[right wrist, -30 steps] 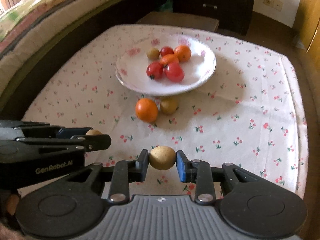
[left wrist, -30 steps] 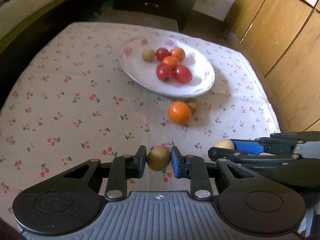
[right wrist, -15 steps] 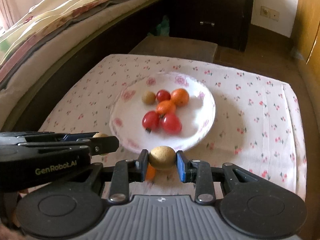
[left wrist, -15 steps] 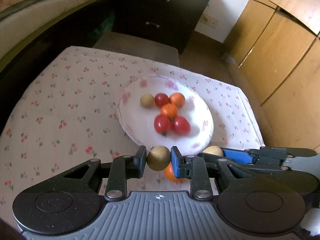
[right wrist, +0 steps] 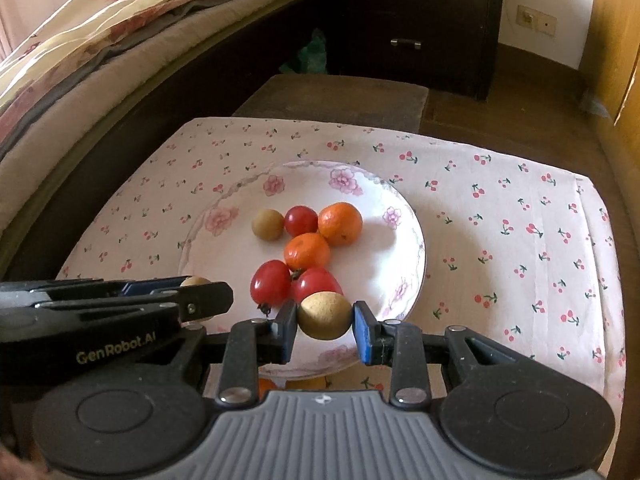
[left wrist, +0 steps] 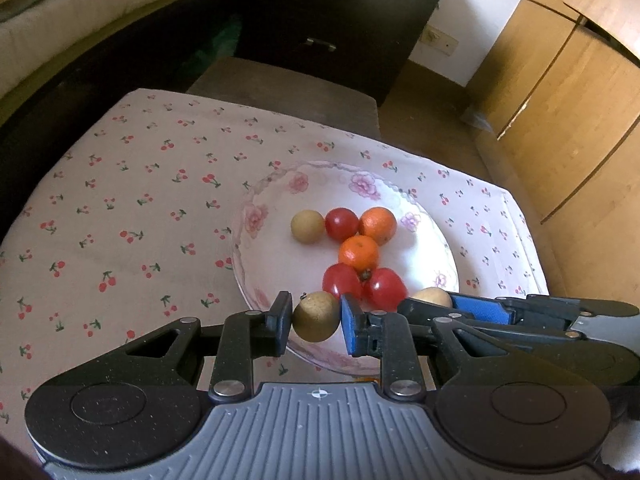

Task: Organize fruits
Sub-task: 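Carry both kiwis over the white bowl and open both grippers to drop them, then move both open tools back toward the last mandarin orange beside the bowl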

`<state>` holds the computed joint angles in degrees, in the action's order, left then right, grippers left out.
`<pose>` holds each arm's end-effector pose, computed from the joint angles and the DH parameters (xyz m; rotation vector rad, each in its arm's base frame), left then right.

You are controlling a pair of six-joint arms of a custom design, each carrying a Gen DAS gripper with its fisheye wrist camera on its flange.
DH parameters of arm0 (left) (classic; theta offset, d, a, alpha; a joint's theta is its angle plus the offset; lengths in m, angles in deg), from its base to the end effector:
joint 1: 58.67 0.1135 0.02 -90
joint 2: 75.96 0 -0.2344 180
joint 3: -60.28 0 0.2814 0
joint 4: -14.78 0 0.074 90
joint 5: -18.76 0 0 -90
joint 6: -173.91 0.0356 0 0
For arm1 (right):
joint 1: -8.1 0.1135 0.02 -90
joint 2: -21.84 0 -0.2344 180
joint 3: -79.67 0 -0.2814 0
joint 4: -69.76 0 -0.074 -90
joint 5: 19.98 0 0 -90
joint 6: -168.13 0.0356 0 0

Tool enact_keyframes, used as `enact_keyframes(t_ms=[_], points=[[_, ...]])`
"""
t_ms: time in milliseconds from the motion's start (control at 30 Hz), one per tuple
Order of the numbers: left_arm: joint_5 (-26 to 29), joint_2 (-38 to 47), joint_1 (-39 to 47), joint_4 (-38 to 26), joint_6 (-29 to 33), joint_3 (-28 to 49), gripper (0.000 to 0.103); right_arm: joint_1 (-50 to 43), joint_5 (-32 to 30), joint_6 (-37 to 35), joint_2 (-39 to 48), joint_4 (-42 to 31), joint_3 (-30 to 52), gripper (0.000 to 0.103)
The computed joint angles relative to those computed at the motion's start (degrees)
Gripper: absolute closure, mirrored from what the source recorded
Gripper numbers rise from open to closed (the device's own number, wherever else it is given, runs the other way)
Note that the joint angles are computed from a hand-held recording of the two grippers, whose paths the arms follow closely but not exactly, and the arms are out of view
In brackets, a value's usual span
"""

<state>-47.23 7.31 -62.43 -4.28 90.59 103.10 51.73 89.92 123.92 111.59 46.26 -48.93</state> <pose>0.2592 -0.0316 0.0719 0.3797 2.5293 -0.5251 0.2185 0.1916 0.0785 0.1603 2.5486 0.1319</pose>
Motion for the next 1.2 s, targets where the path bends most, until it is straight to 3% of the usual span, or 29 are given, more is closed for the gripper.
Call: enact_keyframes(t_ms=[467, 733, 1200], points=[[1.07, -2.49, 0.76, -0.1, -0.83, -0.77, 0.059, -0.19, 1.72, 0.09, -2.67, 0.57, -1.29, 0.071], [1.93, -4.81, 0.75, -1.19, -0.28, -2.03, 0.059, 0.33, 2.31, 1.04, -4.07, -0.19, -2.15, 0.07], [5.62, -17.07, 2.18, -9.34, 4.04, -9.21, 0.058, 6.67, 6.26, 7.42, -12.65, -8.54, -5.73, 0.07]])
